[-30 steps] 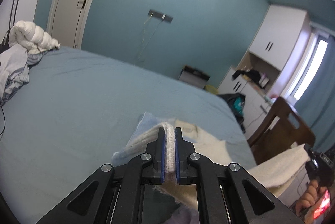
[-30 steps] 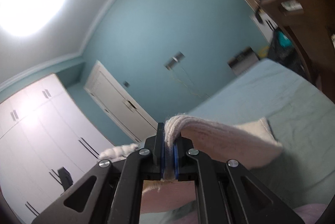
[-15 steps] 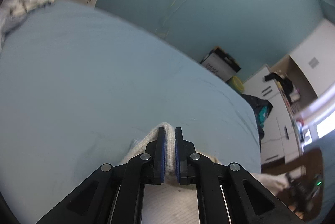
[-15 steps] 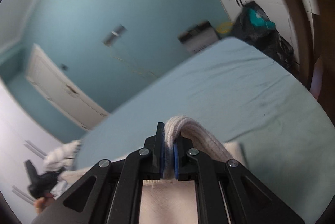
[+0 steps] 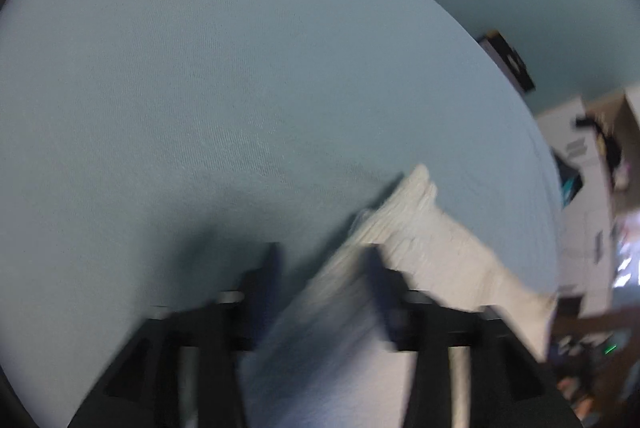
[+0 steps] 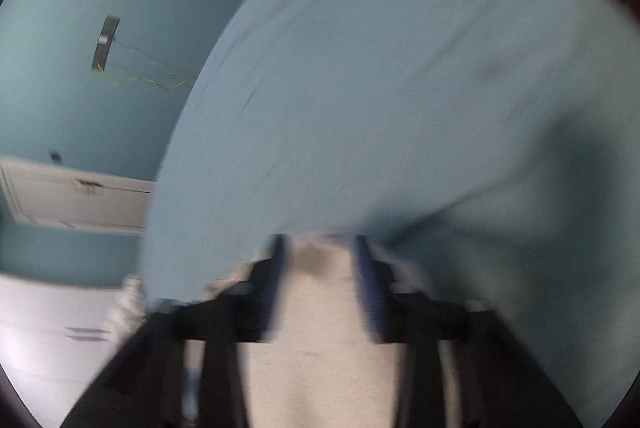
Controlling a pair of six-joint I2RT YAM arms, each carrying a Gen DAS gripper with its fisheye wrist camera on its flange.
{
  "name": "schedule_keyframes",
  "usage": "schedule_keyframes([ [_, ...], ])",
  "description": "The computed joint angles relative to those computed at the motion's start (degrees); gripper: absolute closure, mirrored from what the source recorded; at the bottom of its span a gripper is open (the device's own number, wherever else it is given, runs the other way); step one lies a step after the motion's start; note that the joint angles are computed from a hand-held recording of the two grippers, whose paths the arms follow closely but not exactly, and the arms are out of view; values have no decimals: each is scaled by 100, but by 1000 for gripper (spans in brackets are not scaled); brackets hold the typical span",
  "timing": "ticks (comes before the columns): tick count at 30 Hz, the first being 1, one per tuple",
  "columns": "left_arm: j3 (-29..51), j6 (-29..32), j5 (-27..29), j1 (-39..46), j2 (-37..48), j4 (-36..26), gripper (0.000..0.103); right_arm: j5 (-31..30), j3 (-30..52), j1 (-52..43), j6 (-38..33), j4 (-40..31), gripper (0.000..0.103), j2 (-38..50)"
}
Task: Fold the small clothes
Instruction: 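Lower the hem onto the sweater and open the left gripper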
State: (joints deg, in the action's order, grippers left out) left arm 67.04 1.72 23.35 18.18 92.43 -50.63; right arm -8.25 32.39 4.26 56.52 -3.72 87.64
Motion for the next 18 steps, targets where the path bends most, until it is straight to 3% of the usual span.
schedule_keyframes([
  [1,-355,211,-232,-52,-484,239,2,495,70,199,-212,-589,4,-287],
  [2,-679,332,-282,-63,-877,523,0,699,93,264,-448,-859,4,-376],
  [4,-1197,719,-348,-133,-1492,853,0,560,61,296,-939,-1141,4,-417],
  [7,-1688,1088,-557,-552,-1915,789,0,283,-186,539,-1146,-1030,4,-352],
  [10,-2338,1178,-1405,-1262,-2108,1171,0,590,-85,1034,-1098,-964,6,26],
  [12,-2827,1209,-2149,-1665,-2167,1711,0,616,10,1209,-1145,-958,34,263],
  [13,-3053,1273,-2314,-1769,-2204,1997,0,637,175,1383,-1113,-1187,73,405],
  [14,-3261,1323,-2240,-1734,-2294,2267,0,567,297,1420,-1071,-1304,85,539],
  [15,-3393,1290,-2104,-1633,-2353,2455,0,618,393,1506,-922,-1464,86,595],
  [16,-3448,1212,-2010,-1533,-2303,2568,0,852,503,1687,-732,-1686,94,542],
  [18,-3508,1165,-1831,-1283,-2227,2641,0,1669,835,2120,-451,-2296,96,397],
])
